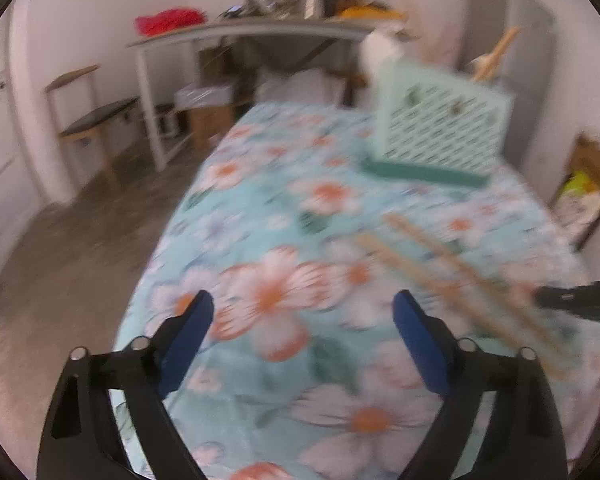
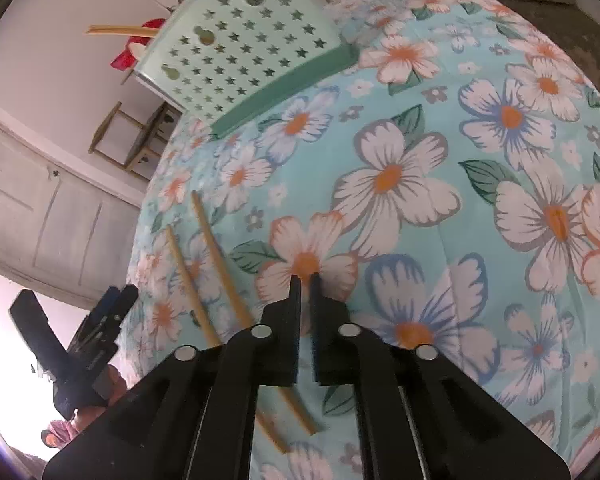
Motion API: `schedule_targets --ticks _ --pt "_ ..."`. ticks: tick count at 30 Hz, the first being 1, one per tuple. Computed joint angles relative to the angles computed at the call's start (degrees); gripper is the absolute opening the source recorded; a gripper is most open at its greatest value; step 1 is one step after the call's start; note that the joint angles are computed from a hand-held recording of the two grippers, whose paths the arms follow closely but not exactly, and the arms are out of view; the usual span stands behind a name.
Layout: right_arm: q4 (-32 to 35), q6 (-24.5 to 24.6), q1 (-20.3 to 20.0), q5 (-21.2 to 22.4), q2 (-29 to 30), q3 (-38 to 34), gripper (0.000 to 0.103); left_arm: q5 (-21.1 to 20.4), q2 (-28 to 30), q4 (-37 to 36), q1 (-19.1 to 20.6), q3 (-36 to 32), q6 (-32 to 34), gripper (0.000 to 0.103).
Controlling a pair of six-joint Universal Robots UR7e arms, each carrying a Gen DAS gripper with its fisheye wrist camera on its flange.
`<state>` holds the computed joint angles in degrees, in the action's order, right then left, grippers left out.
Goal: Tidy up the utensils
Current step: 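Close the left tool on one chopstick while the right tool lowers over the other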
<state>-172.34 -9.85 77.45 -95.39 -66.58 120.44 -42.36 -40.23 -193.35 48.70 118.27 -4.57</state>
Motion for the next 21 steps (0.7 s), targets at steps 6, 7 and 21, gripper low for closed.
schedule_targets --ticks 6,7,21 --pt "-0.68 0.97 -1.24 4.14 -0.47 1.14 0.029 -22.75 -2.95 6.68 4.49 -2.29 -4.76 0.059" --pt "-0.59 1.13 -1.69 5.43 -0.61 1.28 0.032 -27.28 -2.9 9.27 6.07 -3.55 -7.32 0.053" --pt "0.75 -0.11 -7.12 17.86 -1.37 2.42 0.044 -42.14 2.78 19.32 12.32 -13.78 -19.66 0.023"
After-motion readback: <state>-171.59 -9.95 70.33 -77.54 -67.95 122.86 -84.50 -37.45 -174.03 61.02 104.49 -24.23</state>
